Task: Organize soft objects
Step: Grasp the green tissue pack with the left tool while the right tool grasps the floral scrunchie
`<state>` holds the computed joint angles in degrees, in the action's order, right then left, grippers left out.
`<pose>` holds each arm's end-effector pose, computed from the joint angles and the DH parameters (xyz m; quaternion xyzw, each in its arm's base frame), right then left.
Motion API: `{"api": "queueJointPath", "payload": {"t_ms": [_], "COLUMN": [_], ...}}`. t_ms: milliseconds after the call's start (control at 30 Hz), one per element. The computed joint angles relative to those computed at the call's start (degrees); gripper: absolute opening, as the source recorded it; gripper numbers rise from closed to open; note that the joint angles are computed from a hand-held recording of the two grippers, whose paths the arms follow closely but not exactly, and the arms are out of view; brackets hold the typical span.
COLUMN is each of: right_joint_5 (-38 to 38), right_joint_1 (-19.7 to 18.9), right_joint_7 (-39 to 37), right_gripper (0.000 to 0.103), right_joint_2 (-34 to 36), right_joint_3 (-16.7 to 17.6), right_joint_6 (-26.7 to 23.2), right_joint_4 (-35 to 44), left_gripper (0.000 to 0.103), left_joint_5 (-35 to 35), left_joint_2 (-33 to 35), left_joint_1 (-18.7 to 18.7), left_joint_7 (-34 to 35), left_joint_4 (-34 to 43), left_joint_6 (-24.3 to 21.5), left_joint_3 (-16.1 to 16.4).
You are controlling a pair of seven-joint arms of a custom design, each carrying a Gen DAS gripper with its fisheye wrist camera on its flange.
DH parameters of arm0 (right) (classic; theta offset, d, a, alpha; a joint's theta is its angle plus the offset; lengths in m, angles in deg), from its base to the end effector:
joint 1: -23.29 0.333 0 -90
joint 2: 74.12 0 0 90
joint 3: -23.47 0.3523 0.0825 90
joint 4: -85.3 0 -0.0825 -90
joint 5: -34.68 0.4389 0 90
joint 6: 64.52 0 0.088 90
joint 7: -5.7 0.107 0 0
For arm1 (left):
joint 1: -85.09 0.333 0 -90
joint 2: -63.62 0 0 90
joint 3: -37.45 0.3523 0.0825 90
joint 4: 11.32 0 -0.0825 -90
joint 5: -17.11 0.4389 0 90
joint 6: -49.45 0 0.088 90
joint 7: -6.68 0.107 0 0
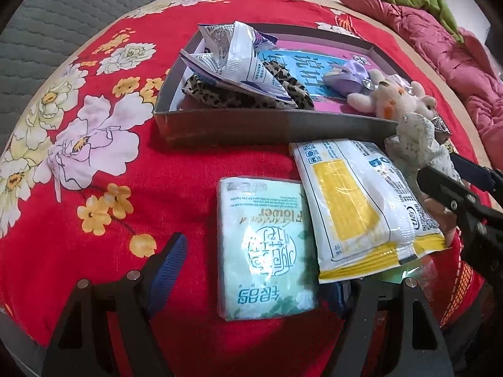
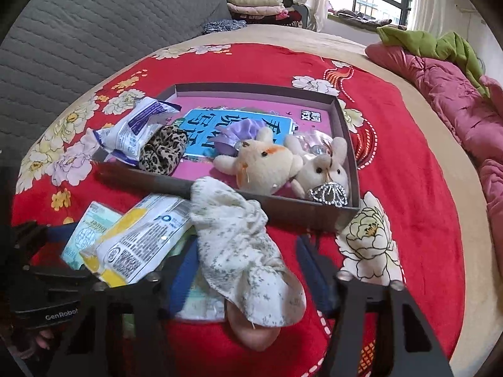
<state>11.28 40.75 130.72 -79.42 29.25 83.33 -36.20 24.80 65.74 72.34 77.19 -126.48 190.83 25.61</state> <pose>0.5575 0.2486 0.5251 -0.7001 0.6442 -0.2219 0.2136 0.5890 -0.2684 0.4929 -0.6280 0.7482 -0.1735 0.1258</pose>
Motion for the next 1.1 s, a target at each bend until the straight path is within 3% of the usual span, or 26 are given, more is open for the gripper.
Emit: {"api": "queueJointPath", "payload": {"t_ms": [167,267,367,867,1100], "right_joint_5": [2.01,4.02,5.11,7.90,9.73], "right_joint_1": [0.05,0.03,-0.13,-0.43,-0.31], "right_joint_7": [-2.13,-2.72,-2.63,-2.91,-3.65], "right_gripper": [0.025,0.020,0.019,0.017,0.017], "right_joint_2": [0.93,0.46,0.04,-2.09,-3.24], "right_joint_3": [-0.34,-0.57,-0.70,-0.69,-0.88], "right_joint_6": [-0.34,0.61,1.15,3.30,4.76], "right_joint_4": [0.77,0.11,-0.38,-1.65,-2.47], "left_gripper": [0.078,0.067,0.051,0.048,0.048], "left_joint_5": [-0.41,-0.09,0.33,-10.56,-10.43], "left_joint_2": [0.86,1.00,0.71,-3.10,-4.91], "left_joint_1": [0.35,0.59,0.80,2.74,2.71], "left_joint_7": [-0.23,-0.41,-0.50,5.77,6.66], "left_joint_4": [1.07,1.10,0.69,-2.89,-3.81], "left_joint_6": [-0.23,0.31,1.14,5.90,7.73], "left_joint_3": [0.45,0.74,0.90,0.85,0.24]}}
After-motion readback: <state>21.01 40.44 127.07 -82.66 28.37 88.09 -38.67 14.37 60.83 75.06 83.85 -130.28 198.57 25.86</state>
